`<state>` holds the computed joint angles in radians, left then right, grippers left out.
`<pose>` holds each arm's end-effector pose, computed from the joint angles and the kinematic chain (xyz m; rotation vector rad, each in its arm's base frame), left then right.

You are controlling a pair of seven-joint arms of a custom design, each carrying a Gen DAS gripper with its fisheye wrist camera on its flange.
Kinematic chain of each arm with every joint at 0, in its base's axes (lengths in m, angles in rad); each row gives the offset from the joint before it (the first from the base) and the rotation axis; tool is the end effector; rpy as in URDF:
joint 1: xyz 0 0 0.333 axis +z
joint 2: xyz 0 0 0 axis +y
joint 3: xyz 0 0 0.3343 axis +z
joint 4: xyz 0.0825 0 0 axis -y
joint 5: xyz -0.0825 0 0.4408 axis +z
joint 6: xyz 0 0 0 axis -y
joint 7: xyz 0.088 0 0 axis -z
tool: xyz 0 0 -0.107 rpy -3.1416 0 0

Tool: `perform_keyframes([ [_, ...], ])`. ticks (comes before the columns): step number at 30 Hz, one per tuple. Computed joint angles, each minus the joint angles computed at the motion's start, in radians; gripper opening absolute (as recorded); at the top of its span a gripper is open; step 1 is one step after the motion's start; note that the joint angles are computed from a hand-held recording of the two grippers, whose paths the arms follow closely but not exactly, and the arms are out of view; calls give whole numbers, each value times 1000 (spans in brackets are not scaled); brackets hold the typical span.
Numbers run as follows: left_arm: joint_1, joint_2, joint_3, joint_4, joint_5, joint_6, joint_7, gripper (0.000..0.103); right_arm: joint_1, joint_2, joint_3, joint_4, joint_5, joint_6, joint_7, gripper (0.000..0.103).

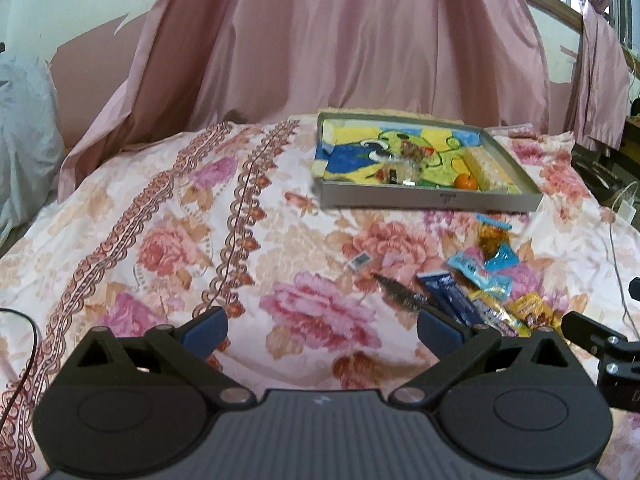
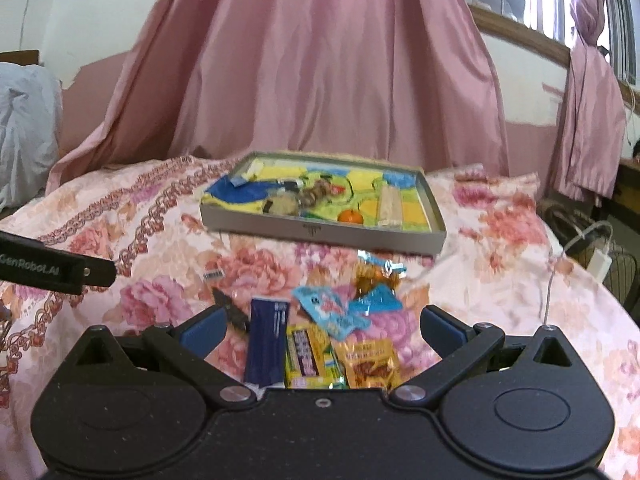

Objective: Organize snacks
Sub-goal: 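Lift both tools out of the tray back toward the loose snacks, then reach the left tool to the clear dark-brown snack bag while the right tool reaches the dark blue stick pack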

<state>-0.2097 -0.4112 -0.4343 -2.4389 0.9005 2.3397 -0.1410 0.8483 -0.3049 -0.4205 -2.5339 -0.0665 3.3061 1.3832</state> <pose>0.4019 -0.2943 0.4656 -1.9948 1.1842 -0.6494 0.4720 0.2120 0.4856 -1.9277 0.9762 -0.6861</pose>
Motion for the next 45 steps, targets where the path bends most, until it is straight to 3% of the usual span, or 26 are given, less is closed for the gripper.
perform_keyframes([
  [8,-15,33,10,3,-25,-13,34,103,-99,21,105,16,86,-84,-31,102],
  [15,-25,65,30,9,-59,5,68,103,-109,42,131,35,167,-130,-108,102],
  [26,-30,115,52,34,-86,23,123,103,-194,76,227,74,290,-207,-202,102],
  [39,-24,187,83,86,-96,66,146,103,-293,105,340,112,450,-226,-340,102],
  [45,-21,225,101,120,-101,95,164,102,-365,133,400,127,390,-188,-340,102],
])
